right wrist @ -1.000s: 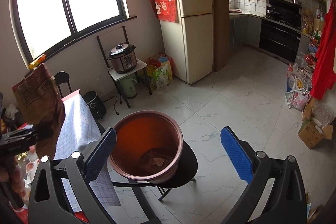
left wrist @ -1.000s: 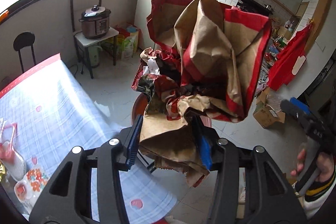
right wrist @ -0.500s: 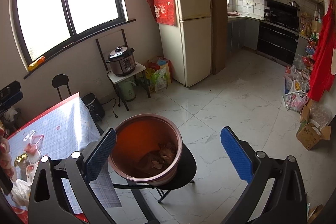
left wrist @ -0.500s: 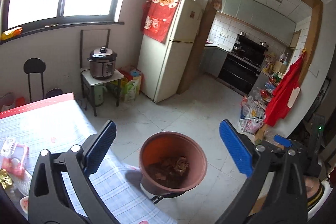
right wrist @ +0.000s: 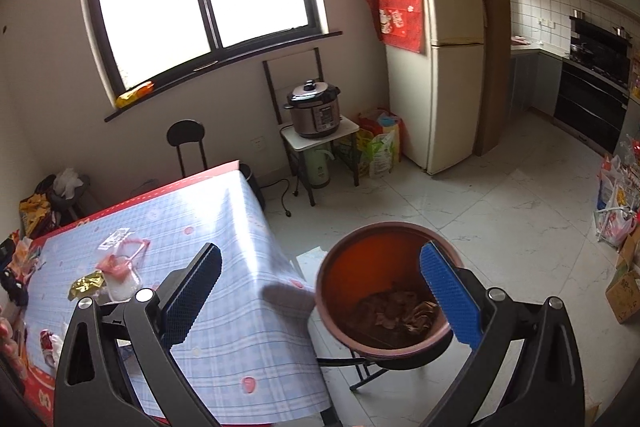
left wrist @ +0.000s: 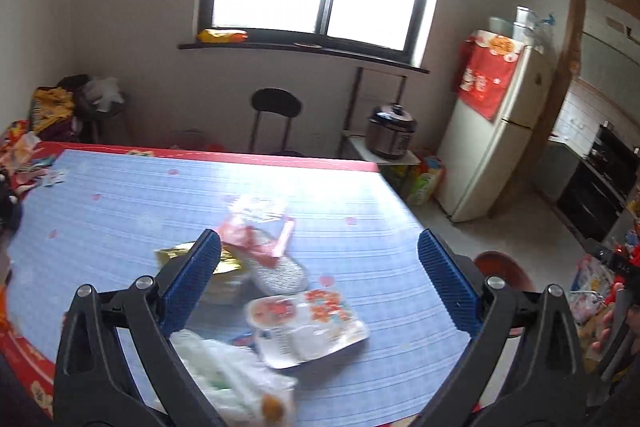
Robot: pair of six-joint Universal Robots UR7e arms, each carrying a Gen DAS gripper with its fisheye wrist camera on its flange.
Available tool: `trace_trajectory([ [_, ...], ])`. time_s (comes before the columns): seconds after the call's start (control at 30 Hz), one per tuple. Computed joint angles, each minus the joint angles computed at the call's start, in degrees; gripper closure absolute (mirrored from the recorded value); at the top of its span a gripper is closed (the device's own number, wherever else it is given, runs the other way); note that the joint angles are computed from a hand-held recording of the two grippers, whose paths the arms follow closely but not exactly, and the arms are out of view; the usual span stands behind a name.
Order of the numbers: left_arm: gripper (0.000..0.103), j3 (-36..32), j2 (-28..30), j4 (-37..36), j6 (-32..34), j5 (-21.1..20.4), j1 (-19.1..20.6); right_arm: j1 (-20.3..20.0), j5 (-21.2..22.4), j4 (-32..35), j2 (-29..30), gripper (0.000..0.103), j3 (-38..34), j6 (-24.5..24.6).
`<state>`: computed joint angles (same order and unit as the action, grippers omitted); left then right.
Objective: Collect trash
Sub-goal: 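Return both tools to the table toward the white plastic bag and red can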
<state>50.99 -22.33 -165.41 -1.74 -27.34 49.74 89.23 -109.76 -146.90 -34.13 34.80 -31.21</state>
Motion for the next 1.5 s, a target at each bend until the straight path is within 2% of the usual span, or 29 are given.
trace_trajectory([
  [0.07, 0.006, 8.86, -5.62, -3.41, -1.44, 4.56, -0.04, 1.18, -0.17, 0.77, 0.41, 0.005, 1.17, -0.12],
  [0.23, 0.006, 27.61, -18.07, -5.7, -11.19, 11.57, 0.42, 4.06, -0.61, 2.62, 1.47, 0.005, 4.19, -0.2],
  [0.33, 0.006, 36.0, -24.2, -4.49, -18.09, 12.36, 1.13, 5.94, -1.25, 4.65, 2.64, 0.005, 5.25, -0.57],
  [0.43, 0.006, 42.52, -28.66, -4.53, -22.01, 11.98, 1.75, 7.89, -1.7, 6.18, 3.59, 0.005, 6.99, -1.8],
  [0.6, 0.006, 48.47, -32.84, -4.96, -25.07, 9.87, 3.22, 10.73, -2.41, 11.41, 6.57, 0.005, 6.57, -3.55],
  [0.8, 0.006, 52.61, -36.14, -8.14, -22.1, 6.5, 5.56, 13.31, -2.69, 18.82, 10.61, 0.005, 5.0, -3.21],
  [0.97, 0.006, 54.37, -38.47, -7.02, -21.65, 3.53, 8.06, 14.62, -3.59, 26.01, 14.56, 0.005, 2.46, -2.72],
  [1.17, 0.006, 55.04, -40.07, -7.29, -19.39, -0.9, 10.96, 15.87, -4.71, 30.94, 18.2, 0.005, 1.11, -2.6],
  [1.3, 0.006, 55.28, -40.65, -7.61, -17.77, -3.19, 12.19, 16.9, -8.41, 30.74, 19.69, 0.005, 1.84, -4.38],
  [1.37, 0.006, 55.49, -40.92, -7.52, -17.67, -3.97, 12.7, 17.22, -12.8, 30.75, 21.49, 0.005, 0.8, -3.92],
  [1.43, 0.006, 55.75, -41.31, -7.03, -18.34, -4.71, 13.2, 17.17, -17.41, 34.19, 24.0, 0.005, -2.56, -1.65],
  [1.5, 0.006, 56.0, -41.59, -6.93, -18.63, -5.56, 13.67, 16.73, -17.8, 40.25, 25.97, 0.005, -6.44, 1.55],
])
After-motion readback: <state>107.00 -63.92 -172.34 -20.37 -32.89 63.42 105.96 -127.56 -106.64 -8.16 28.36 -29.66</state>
